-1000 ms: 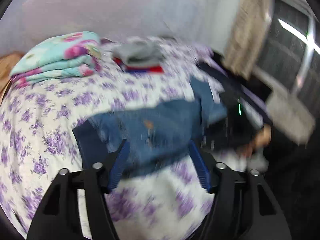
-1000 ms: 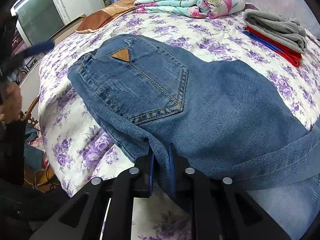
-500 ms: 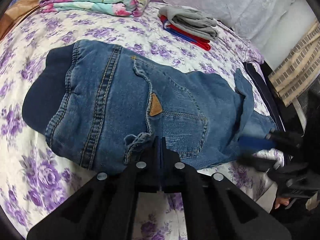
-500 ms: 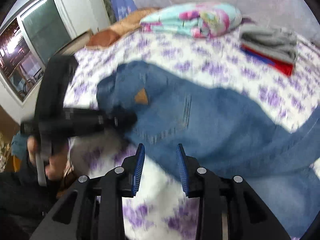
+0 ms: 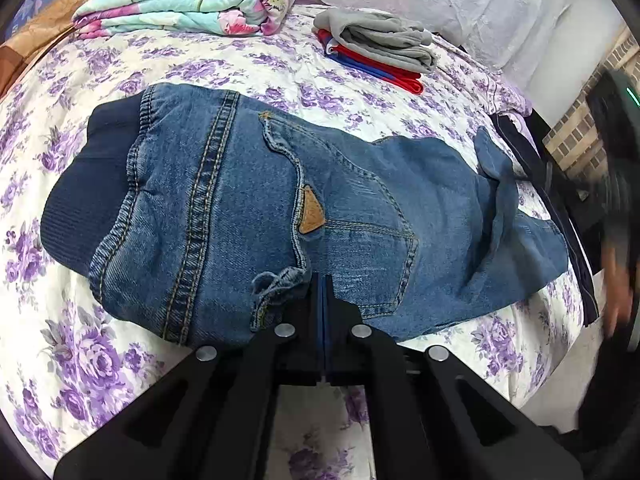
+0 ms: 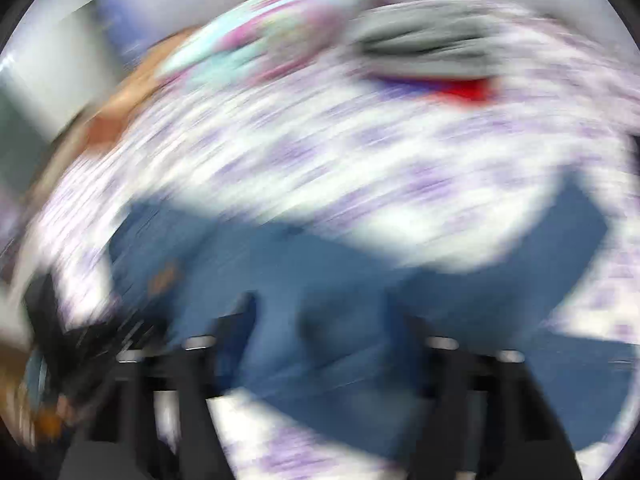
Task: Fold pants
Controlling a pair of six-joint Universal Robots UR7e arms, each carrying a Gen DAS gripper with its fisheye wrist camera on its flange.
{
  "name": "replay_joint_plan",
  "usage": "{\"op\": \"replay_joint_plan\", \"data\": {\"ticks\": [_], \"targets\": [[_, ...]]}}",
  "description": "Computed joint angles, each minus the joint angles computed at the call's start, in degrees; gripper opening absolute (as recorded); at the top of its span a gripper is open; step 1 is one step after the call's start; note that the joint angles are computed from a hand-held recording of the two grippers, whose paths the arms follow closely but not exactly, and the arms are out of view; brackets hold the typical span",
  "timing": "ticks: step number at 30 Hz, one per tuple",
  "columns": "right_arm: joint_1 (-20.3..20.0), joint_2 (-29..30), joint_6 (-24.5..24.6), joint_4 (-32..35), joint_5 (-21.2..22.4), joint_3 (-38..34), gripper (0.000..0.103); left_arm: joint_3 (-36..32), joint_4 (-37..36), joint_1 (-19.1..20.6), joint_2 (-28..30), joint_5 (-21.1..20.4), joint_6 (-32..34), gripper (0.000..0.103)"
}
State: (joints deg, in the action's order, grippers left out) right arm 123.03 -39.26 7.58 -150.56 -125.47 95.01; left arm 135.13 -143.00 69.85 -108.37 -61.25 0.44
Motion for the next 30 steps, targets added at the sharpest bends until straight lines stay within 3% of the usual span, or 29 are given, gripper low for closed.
{"op": "replay_joint_plan", "data": {"ticks": [2, 4, 9, 16, 18, 20, 21, 22, 24, 30], "targets": [[-2.3, 0.1, 6.3, 6.6, -8.6, -5.7, 0.070, 0.3, -0.6, 0.0, -0.1, -0.1, 0.5, 0.001], [-5.7, 0.4, 16.0, 16.6, -12.2, -11.7, 0.069, 0.3, -0.8, 0.1, 0.0, -0.3, 0.7, 0.001], [-11.3, 7.1, 31.0, 36.4, -15.6, -26.8, 0.062, -0.8, -0.6, 2.4, 0.4, -4.0, 2.3, 0.001], [-14.8, 10.8, 40.6, 45.6, -17.2, -31.1, 0.064, -1.2, -0.9, 3.8, 0.6, -6.5, 3.6, 0.001], [-15.3, 10.3, 39.0, 41.5, -17.2, -29.0, 0.064, -1.4, -1.0, 4.1, 0.7, -7.1, 4.0, 0.001], [-15.0, 9.5, 36.3, 37.4, -18.0, -26.8, 0.043, -1.3, -1.1, 4.1, 0.7, -7.0, 4.0, 0.001], [-14.8, 8.5, 34.2, 35.0, -18.0, -25.2, 0.022, -1.3, -1.1, 4.1, 0.6, -7.0, 4.1, 0.001], [-14.7, 7.3, 32.8, 32.4, -17.2, -23.3, 0.017, -1.2, -1.1, 4.1, 0.6, -7.0, 3.9, 0.001], [-14.1, 4.7, 29.8, 27.0, -17.1, -19.2, 0.014, -1.1, -1.2, 4.0, 0.6, -6.9, 3.9, 0.001], [-11.5, -10.2, 17.0, -0.6, -12.9, 2.5, 0.013, -1.2, -0.4, 3.5, 0.4, -6.2, 3.6, 0.001]]}}
